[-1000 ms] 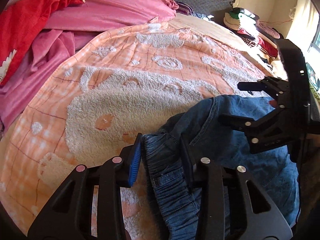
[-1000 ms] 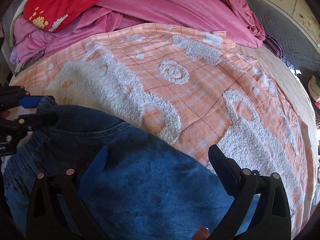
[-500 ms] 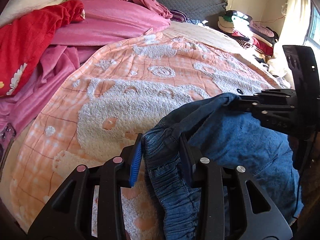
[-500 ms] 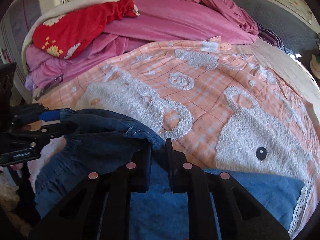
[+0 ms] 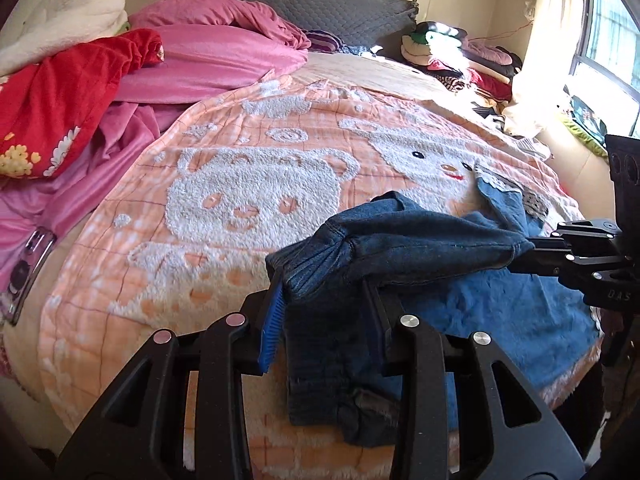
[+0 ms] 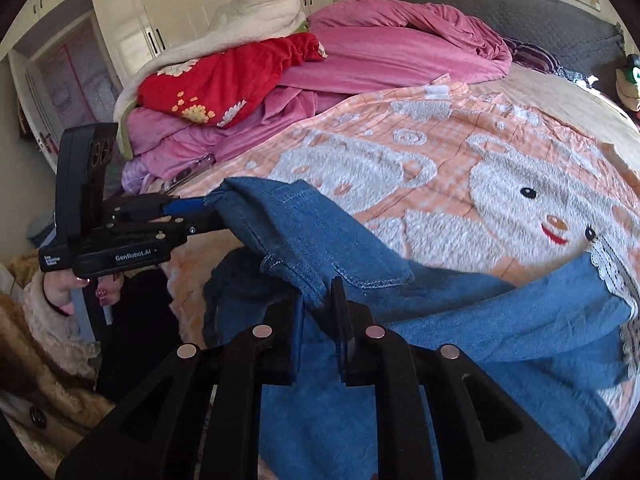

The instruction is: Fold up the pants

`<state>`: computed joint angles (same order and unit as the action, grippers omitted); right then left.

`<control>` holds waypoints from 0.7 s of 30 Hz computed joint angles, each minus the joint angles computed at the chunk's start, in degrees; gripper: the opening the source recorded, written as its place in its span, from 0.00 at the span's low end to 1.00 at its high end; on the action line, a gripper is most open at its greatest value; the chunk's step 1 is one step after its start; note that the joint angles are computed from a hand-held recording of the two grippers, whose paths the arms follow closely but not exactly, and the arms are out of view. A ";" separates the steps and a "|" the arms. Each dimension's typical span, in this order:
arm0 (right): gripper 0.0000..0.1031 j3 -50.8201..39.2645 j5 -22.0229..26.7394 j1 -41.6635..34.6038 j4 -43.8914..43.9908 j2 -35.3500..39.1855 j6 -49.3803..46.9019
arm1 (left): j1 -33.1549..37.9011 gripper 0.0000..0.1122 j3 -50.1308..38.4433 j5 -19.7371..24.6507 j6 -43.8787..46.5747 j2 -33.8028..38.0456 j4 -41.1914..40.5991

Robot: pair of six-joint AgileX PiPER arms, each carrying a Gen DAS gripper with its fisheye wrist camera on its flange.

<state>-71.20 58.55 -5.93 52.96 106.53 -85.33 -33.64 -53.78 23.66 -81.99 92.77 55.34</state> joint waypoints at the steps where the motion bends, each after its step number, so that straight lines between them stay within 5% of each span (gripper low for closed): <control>1: 0.12 2.25 -0.37 -0.32 -0.17 -1.08 -0.84 | -0.70 0.25 0.89 0.15 0.33 -0.55 -0.55; 15: 0.12 17.58 -6.95 -0.80 -0.79 -4.14 -4.47 | -5.38 0.25 7.76 1.57 2.03 0.14 -7.81; 21: 0.15 19.94 -8.81 -0.70 -0.36 -3.70 -5.69 | -5.29 0.25 13.38 3.18 0.21 -10.24 -10.58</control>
<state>-51.27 49.74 -6.63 52.60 102.82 -91.02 -38.94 -40.39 26.84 -81.78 82.53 44.75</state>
